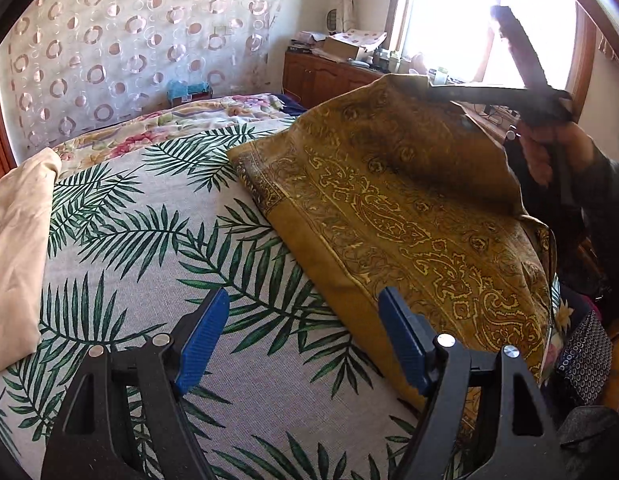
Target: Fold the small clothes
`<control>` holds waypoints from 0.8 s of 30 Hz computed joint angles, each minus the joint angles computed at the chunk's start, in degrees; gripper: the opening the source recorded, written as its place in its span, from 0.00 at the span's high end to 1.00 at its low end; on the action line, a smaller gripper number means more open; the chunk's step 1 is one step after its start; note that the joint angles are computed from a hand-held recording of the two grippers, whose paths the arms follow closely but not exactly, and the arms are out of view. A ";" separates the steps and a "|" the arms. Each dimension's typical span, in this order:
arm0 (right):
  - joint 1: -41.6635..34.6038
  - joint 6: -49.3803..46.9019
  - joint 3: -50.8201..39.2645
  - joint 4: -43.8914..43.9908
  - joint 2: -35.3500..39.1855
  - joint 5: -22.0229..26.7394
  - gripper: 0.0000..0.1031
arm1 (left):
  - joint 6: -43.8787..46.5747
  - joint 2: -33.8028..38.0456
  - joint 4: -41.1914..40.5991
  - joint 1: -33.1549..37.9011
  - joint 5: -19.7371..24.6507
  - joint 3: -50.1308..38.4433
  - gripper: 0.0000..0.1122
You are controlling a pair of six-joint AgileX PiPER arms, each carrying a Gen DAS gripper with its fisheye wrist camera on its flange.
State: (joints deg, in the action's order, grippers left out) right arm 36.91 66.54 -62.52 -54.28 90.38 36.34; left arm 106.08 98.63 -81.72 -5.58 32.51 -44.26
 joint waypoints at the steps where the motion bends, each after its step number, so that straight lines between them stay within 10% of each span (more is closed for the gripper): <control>1: -0.99 -0.58 -0.51 -0.04 0.69 0.57 0.96 | -0.37 0.06 0.10 -0.16 -0.22 -0.10 0.31; 8: -7.57 -7.54 -9.72 8.42 10.62 0.39 0.96 | -1.36 0.54 0.15 -1.05 -1.72 -0.52 0.31; 12: -8.76 -10.61 -15.66 12.25 13.94 4.24 0.72 | -1.93 0.18 0.47 -1.51 -2.06 -0.35 0.31; 24: 3.30 2.78 0.96 4.50 -3.67 7.84 0.47 | 0.41 -2.35 -2.03 -3.00 -2.03 2.15 0.31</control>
